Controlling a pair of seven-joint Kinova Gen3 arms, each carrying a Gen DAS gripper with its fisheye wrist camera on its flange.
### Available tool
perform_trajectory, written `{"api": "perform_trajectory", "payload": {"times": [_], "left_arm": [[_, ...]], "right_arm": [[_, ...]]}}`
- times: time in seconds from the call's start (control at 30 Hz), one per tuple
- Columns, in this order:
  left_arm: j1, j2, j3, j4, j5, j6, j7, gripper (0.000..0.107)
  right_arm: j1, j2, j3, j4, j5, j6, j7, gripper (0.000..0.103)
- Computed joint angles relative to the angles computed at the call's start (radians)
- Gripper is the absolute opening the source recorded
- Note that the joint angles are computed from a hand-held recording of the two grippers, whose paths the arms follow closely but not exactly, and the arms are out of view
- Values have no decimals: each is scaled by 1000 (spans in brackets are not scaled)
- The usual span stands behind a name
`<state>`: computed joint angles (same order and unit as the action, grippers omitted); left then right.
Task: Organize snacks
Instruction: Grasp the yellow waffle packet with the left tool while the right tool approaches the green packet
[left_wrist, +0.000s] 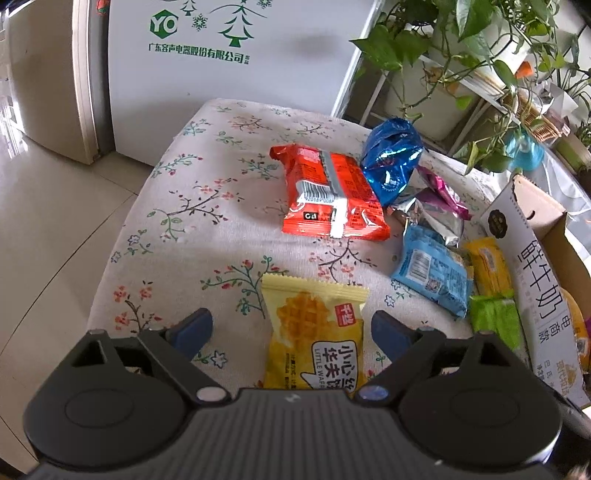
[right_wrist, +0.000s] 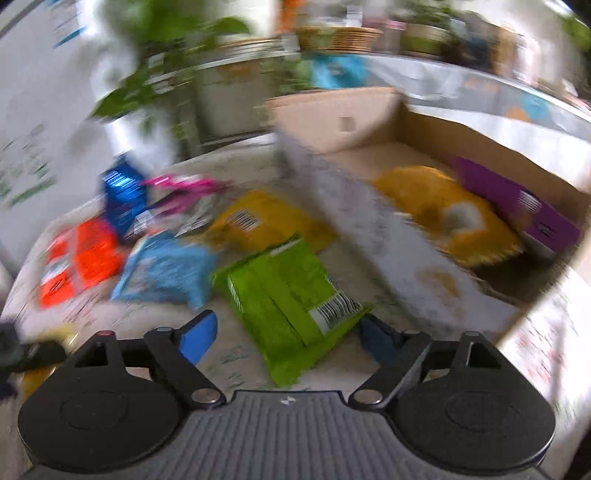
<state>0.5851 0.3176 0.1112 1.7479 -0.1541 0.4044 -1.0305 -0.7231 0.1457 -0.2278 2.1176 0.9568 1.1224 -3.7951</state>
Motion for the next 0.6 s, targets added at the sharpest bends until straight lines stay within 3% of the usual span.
{"api": "perform_trajectory", "payload": {"times": [0.1, 0.23, 0.33, 0.6], "left_arm": [[-7, -1, 6, 2, 4, -2, -10, 93], [-10, 0, 10, 3, 6, -2, -23, 94], [-1, 5, 8, -5, -6, 8, -37, 97], [80, 17, -39, -25, -119, 49, 6, 98]], "right_arm": [[27, -38, -28, 18, 14, -70, 63, 85], [-13, -38, -22, 8, 19, 12, 85, 86], [11, -52, -19, 14, 23, 10, 97, 89], [85, -57, 0, 33, 67, -103, 230, 95]]}}
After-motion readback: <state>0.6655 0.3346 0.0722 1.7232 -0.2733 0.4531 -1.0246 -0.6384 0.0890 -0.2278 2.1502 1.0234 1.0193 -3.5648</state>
